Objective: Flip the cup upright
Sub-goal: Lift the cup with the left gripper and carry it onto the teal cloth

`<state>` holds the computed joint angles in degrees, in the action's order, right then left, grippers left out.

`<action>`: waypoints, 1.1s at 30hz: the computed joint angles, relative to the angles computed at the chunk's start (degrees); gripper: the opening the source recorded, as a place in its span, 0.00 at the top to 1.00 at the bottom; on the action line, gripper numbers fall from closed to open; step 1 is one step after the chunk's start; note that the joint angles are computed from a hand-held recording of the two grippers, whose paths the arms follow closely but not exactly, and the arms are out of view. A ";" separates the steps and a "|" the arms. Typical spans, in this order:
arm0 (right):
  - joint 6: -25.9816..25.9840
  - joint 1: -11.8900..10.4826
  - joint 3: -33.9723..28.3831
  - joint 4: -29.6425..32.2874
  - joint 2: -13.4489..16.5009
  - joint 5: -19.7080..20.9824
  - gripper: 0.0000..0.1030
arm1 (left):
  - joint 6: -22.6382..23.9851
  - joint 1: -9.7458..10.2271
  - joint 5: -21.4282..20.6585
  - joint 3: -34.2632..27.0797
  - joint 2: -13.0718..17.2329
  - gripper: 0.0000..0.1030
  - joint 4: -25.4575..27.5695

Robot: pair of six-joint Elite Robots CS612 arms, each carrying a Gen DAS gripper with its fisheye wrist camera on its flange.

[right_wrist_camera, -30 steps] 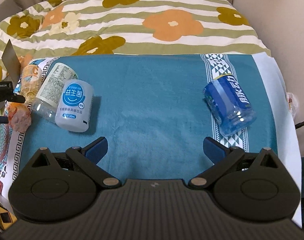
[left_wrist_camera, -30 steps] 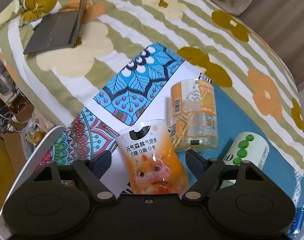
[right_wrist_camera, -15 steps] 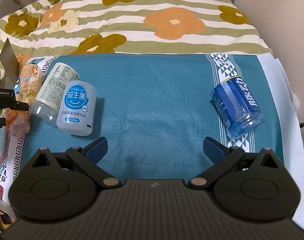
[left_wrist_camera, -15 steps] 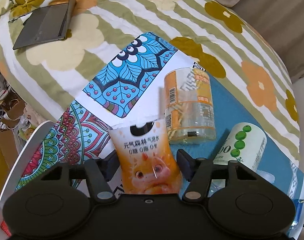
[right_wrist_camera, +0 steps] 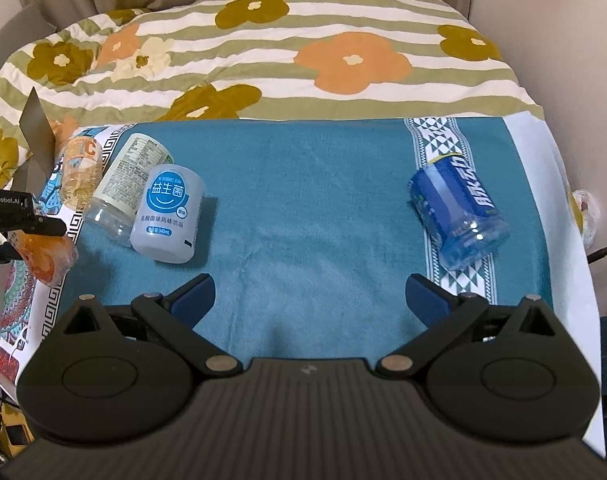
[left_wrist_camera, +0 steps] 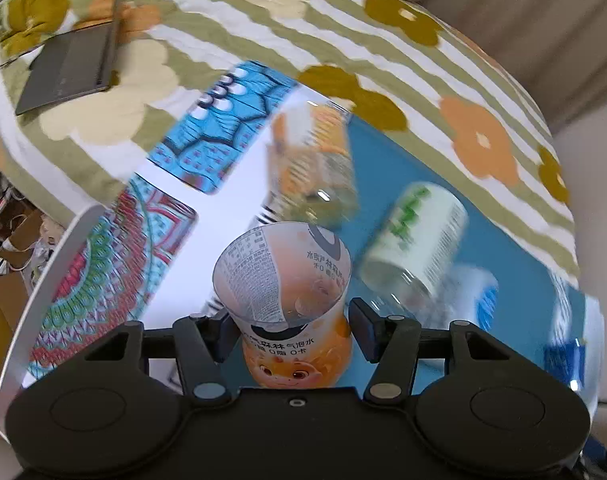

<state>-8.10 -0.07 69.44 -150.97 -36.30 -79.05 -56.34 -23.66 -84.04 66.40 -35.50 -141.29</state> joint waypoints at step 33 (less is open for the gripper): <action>4.40 -6.02 11.62 -3.05 -4.66 3.49 0.00 | 24.68 -7.17 -11.87 -15.89 8.85 0.39 18.20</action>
